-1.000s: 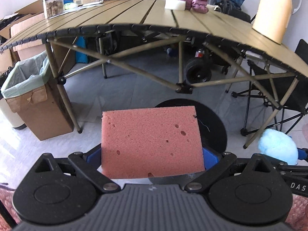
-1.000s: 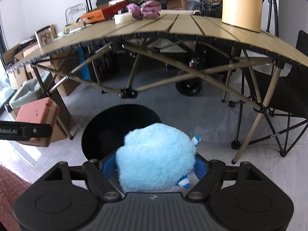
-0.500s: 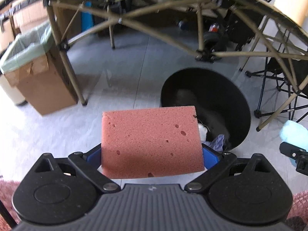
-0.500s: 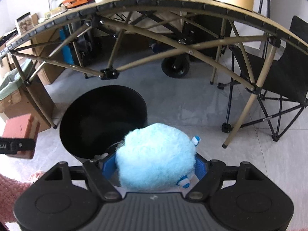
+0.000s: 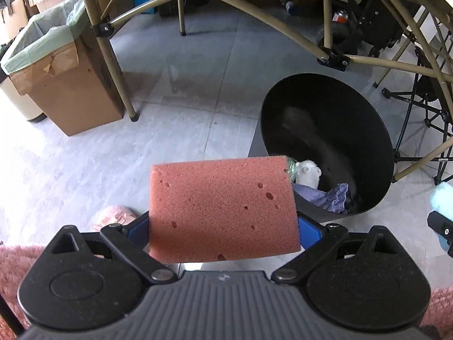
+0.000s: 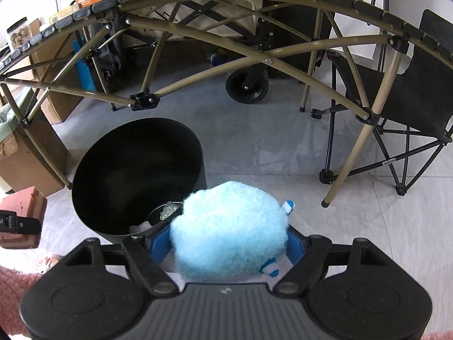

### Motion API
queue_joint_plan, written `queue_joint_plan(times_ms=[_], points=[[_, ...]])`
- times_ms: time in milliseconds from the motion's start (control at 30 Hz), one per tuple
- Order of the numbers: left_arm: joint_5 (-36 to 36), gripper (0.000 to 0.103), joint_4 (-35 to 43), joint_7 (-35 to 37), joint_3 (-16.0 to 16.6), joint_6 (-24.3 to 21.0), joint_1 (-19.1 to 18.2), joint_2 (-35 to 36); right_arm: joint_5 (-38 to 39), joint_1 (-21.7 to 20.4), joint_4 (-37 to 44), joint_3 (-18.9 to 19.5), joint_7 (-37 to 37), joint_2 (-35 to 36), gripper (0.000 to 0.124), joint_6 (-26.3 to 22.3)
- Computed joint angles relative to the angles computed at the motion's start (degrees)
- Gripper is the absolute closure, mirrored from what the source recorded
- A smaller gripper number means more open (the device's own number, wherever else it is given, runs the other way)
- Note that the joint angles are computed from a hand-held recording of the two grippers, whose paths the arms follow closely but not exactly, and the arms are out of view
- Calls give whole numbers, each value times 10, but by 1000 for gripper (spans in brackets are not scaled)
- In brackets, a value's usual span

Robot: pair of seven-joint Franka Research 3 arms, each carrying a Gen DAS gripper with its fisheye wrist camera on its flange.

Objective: Collect trash
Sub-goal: 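Lift the pink sponge and blue fish plush and carry both down toward the black bin, then hold the left tool over the bin and open it to drop the sponge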

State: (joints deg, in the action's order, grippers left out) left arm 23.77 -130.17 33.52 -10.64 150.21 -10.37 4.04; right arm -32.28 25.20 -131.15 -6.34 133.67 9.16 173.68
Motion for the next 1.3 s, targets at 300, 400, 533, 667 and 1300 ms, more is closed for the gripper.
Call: queue_joint_plan(times_ms=[300, 400, 533, 667, 1300], points=[[-25, 3, 54, 24, -3, -32, -2, 29, -6, 2, 16, -5, 11, 15, 46, -19], [-33, 3, 78, 33, -2, -38, -5, 45, 3, -1, 19, -4, 5, 19, 46, -21], [-24, 3, 109, 33, 0, -36, -11, 65, 9, 1, 20, -9, 4, 22, 46, -22], [-38, 3, 140, 52, -4, -36, -14, 87, 18, 0, 25, -10, 0, 29, 46, -27], [-60, 3, 258, 84, -7, -39, -50, 168, 5, -1, 28, -18, 28, 34, 46, -44]])
